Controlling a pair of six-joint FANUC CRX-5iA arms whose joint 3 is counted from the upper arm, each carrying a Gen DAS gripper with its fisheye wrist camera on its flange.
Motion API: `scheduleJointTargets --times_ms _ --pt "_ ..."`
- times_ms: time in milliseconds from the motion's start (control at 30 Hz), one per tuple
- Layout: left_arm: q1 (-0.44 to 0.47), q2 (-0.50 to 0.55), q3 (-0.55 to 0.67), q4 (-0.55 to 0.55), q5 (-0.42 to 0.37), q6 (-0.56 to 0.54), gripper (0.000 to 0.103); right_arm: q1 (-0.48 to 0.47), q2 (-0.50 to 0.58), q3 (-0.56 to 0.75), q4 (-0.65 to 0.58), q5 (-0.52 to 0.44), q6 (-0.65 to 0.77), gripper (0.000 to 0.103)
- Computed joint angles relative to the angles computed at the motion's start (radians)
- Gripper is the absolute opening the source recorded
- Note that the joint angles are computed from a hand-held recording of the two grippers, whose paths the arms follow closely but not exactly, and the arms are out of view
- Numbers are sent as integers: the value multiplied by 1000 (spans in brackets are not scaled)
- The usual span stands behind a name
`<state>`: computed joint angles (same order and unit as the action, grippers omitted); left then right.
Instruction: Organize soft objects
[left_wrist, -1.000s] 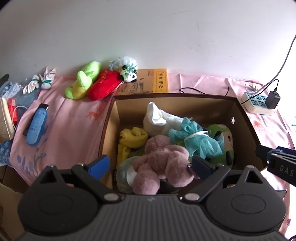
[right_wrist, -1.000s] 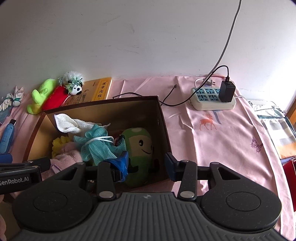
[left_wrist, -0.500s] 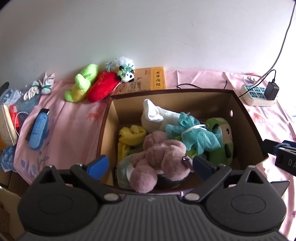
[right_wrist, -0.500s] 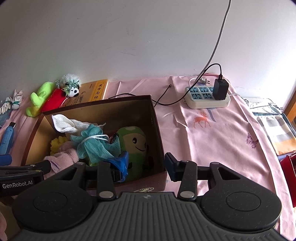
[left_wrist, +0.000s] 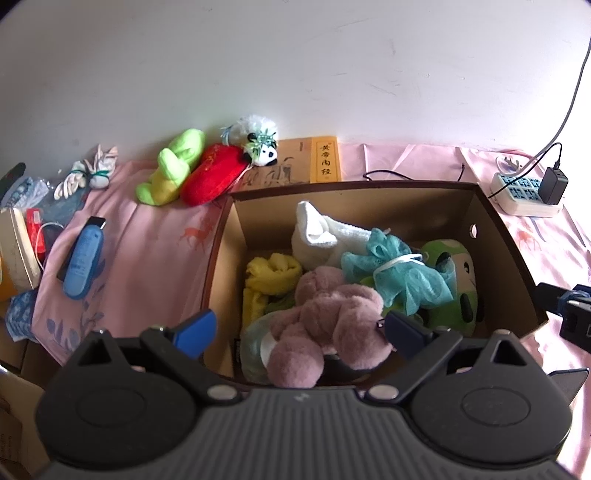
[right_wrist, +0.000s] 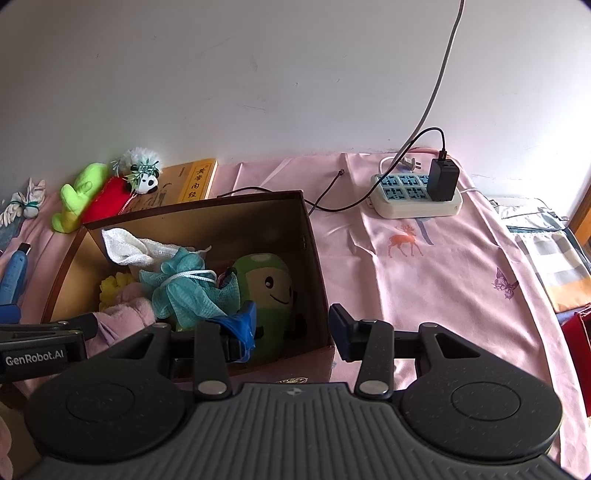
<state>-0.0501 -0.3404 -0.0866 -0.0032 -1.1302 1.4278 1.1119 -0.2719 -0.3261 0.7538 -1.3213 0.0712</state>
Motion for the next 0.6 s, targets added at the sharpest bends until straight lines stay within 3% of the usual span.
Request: scheduleJointTargets --times_ms 600 --pt "-10 -20 -22 21 21 -29 96 3 -16 -17 11 -39 -23 27"
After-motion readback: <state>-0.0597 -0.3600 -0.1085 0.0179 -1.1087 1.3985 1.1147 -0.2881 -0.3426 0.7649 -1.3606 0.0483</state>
